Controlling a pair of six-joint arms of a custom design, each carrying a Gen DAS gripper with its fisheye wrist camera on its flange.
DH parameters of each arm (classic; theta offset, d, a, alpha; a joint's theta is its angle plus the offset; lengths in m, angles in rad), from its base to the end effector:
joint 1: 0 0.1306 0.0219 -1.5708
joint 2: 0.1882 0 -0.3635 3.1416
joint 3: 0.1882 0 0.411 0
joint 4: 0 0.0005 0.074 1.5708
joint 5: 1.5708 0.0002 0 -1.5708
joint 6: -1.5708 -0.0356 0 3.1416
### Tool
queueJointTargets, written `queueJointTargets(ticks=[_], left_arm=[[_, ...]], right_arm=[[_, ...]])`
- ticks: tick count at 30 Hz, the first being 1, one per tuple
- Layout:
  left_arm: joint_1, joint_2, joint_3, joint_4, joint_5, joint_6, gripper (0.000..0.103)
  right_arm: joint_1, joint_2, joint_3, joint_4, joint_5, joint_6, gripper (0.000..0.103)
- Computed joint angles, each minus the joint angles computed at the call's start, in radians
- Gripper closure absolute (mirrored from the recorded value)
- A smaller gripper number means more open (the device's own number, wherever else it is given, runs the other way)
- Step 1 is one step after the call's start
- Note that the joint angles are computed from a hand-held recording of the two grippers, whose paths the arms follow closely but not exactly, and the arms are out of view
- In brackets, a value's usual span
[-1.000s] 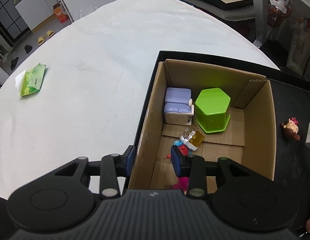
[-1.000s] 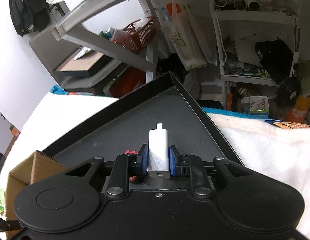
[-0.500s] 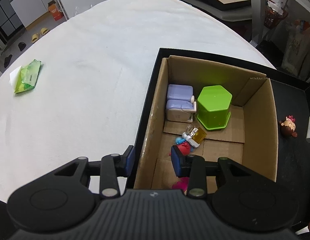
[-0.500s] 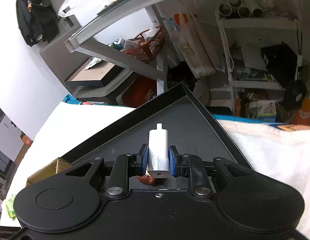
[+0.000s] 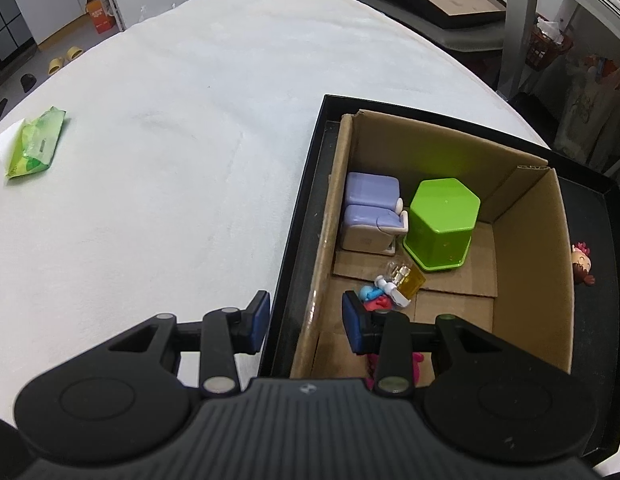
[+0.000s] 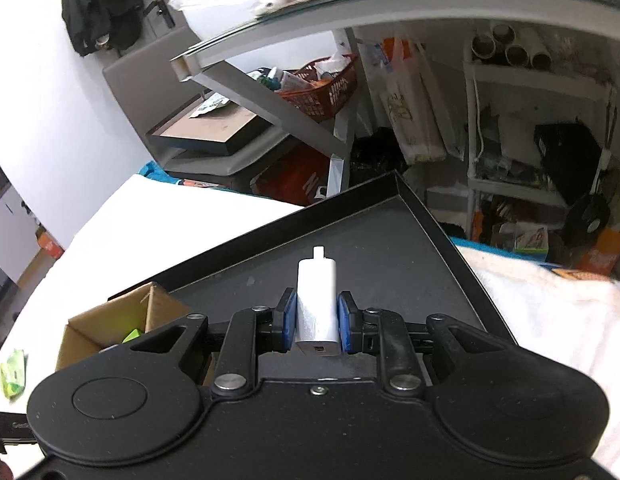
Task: Organize rigid objects
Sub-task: 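Carry the white charger block into the box with the right gripper and release it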
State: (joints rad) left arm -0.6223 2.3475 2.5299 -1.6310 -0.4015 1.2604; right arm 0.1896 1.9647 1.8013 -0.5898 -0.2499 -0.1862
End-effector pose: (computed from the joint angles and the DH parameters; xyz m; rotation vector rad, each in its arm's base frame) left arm 0.6072 -0.4191 0.3062 -0.8918 2.5909 0.1927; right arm 0.6921 0.1413 0.2930 -0.1313 2.3400 0.4781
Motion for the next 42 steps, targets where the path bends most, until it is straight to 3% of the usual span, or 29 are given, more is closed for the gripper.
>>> queueJointTargets(ticks=[6,13,32,38,42], left_arm=[[0.008,-0.086,-0.183,0.161,0.016,-0.061,0.065],[0.015,-0.151,-0.318,0.296,0.047,-0.057,0.065],[0.029,-0.277,-0.541,0.492,0.084,-0.036,0.066],[0.035,-0.309,-0.603,0.557,0.104,0.008,0.080],[0.033,-0.326,-0.626,0.586,0.104,0.012,0.081]], right_arm=[[0.035,-0.036,-0.023,-0.005,0.046,0.036,0.082],[0.071,-0.064,-0.043,0.003,0.115,0.086,0.082],[0.169,-0.068,-0.022,0.003,0.230,0.149,0.082],[0.195,-0.055,-0.010,-0.005,0.233,0.164,0.082],[0.211,-0.054,-0.012,0.003,0.238,0.180,0.081]])
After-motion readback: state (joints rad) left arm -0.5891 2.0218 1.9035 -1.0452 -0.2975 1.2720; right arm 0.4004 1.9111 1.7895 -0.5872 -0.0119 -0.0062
